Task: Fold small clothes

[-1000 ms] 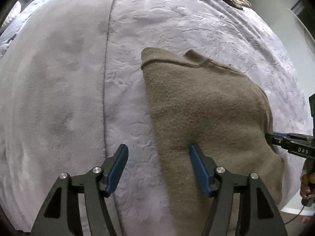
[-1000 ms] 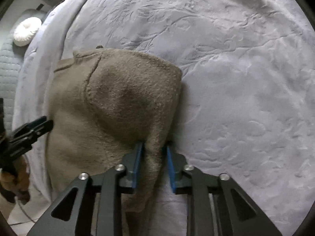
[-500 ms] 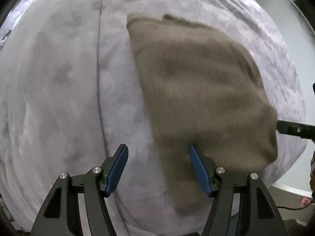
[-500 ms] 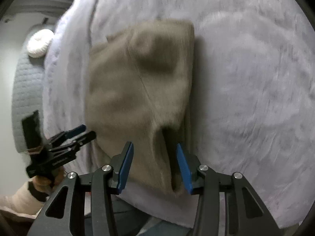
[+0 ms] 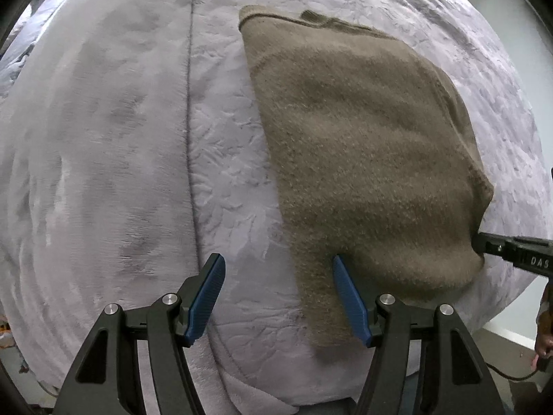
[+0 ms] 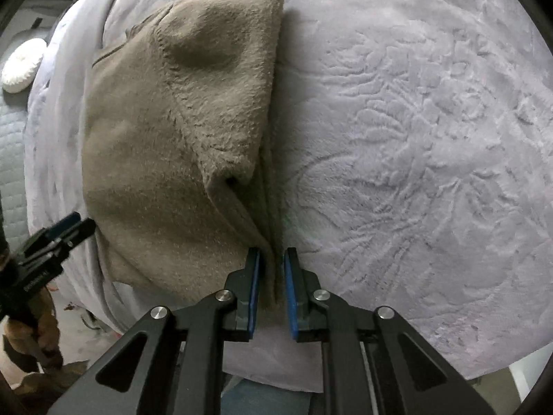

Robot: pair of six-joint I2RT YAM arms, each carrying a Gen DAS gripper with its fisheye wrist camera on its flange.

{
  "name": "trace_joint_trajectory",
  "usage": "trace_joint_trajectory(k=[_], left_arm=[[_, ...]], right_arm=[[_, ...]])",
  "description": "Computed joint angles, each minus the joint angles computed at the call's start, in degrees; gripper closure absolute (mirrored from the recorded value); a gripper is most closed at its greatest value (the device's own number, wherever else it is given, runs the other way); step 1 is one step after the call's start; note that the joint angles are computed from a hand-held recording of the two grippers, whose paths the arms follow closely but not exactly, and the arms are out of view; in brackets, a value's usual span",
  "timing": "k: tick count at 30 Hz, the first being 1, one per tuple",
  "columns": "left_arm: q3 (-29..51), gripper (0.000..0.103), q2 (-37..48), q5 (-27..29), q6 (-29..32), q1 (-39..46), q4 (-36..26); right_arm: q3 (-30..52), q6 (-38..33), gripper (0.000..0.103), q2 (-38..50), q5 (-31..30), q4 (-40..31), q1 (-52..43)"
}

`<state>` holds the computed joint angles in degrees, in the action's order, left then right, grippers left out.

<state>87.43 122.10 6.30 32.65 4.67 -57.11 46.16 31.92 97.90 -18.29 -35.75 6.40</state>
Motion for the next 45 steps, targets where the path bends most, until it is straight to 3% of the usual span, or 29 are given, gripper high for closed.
trace_joint_trajectory(k=[6,23,24,25,26,38,39,40,42,43,44,45], left_arm=[[-0.54,0.037,-2.25,-0.45,0.48,0.58,1.79],[2.05,0.037,-2.31,-3.23,-2.38,0.75,-1.74],[2.18,0.029,-2.52,-3.22,-2.43,0.85,-1.96],[2.07,0.014,-2.71,-3.33,-2.39,1.00,-1.81],[1.82,0.010,-3.12,-3.37,-2.59,0.94,-1.28],[3.89,0.009,-3.59,-4.58,-5.54,-0.70,-1.58],[4.27,0.000,-3.36,-5.03,-6.13,-1.04,-1.68],[4.42,0.000,-3.44,-5.91,-6.63,-1.21,-1.51],[4.43,0.000,-3.82,-6.24,-6.98,-1.49,-1.30],[4.64,0.000,-4.00,-6.01,-7.11,-1.53,-1.31],[5.00,0.000,-4.04,-5.69,-7.22,-1.55,-1.46],[5.44,0.000,-4.04,-5.29,-7.40,-1.64,-1.70]], right_arm=[[5.48,2.17,0.088,2.13,2.59,-4.49,3.50],[7.07,2.82,0.087,-2.15,4.22,-7.99,1.89],[7.63,2.49,0.087,-2.21,4.15,-8.48,1.41],[8.16,2.74,0.087,-2.28,3.98,-8.60,1.24],[8.52,2.89,0.087,-2.30,3.78,-8.61,1.05],[15.70,3.84,0.087,0.75,5.00,-10.04,2.56],[16.70,4.27,0.087,1.36,5.48,-10.24,3.28],[18.31,4.36,0.086,1.98,6.18,-11.01,3.84],[20.10,4.81,0.059,2.19,7.19,-11.69,4.57],[21.15,5.12,0.028,2.23,7.75,-11.83,4.97],[21.84,5.36,0.019,2.02,8.10,-11.76,5.28],[23.16,5.46,0.019,2.04,8.85,-12.21,5.69]])
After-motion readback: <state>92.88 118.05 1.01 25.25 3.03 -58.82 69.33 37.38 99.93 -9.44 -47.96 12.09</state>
